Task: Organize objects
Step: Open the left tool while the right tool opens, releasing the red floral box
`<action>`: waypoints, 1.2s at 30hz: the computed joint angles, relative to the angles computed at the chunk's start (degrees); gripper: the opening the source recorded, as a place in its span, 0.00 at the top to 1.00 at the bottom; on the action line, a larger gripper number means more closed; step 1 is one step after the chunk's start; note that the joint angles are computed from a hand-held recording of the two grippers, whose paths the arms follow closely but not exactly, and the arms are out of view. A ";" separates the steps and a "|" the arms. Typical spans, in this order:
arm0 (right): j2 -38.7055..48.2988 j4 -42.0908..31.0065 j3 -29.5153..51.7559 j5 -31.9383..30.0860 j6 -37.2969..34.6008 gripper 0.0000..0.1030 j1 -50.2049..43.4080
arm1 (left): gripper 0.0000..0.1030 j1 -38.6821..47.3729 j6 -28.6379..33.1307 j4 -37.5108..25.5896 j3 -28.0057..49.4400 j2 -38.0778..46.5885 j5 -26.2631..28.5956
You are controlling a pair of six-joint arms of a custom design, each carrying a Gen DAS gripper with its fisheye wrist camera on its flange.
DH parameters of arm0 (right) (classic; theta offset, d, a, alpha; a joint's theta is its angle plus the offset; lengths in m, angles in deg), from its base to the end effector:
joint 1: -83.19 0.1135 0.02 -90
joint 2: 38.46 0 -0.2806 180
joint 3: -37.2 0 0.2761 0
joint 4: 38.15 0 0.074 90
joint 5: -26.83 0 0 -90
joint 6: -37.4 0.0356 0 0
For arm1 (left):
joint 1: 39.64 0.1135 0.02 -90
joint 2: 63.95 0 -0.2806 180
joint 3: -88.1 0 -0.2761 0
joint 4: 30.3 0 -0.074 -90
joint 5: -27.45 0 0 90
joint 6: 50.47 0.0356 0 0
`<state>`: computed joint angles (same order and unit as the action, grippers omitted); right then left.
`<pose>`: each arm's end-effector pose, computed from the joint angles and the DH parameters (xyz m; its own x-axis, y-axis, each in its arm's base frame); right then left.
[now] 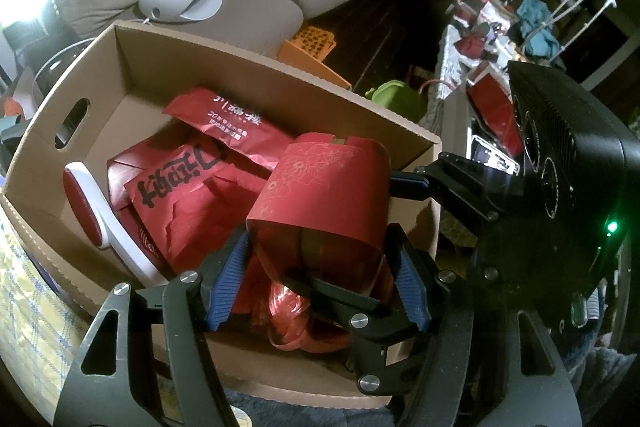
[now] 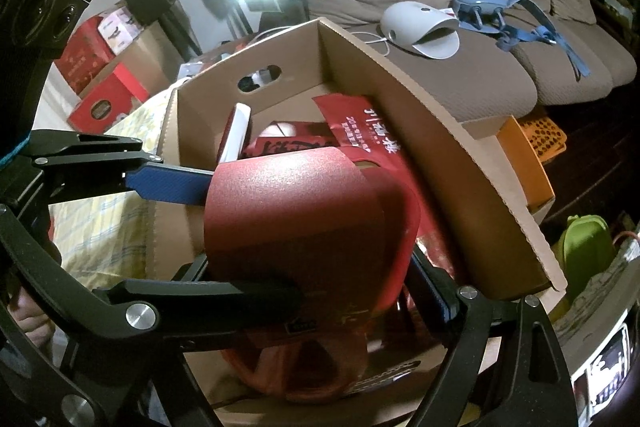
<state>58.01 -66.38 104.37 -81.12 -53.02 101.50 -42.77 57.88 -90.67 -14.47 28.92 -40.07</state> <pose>0.3291 0.1205 0.1662 -0.7976 -0.2713 -0.5387 -0.4618 0.8492 0.2561 0.3252 -0.0314 0.2166 -0.8735 0.3391 -0.3494 0.4415 0.8542 -0.2747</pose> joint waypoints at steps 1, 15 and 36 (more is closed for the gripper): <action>0.01 -0.01 0.03 0.01 0.01 0.15 0.01 | 0.38 -0.01 0.00 0.02 -0.09 -0.06 -0.03; 0.14 0.57 -0.24 1.15 0.28 0.16 -0.15 | 0.31 0.33 -0.79 -0.14 0.53 0.73 -1.21; 3.24 -1.76 1.36 4.34 0.20 0.18 0.03 | 0.31 1.21 -0.78 1.08 -1.14 1.41 -2.58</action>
<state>61.25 -68.14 105.72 -76.78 -52.81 101.53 -41.56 57.10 -89.59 -15.61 30.33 -42.65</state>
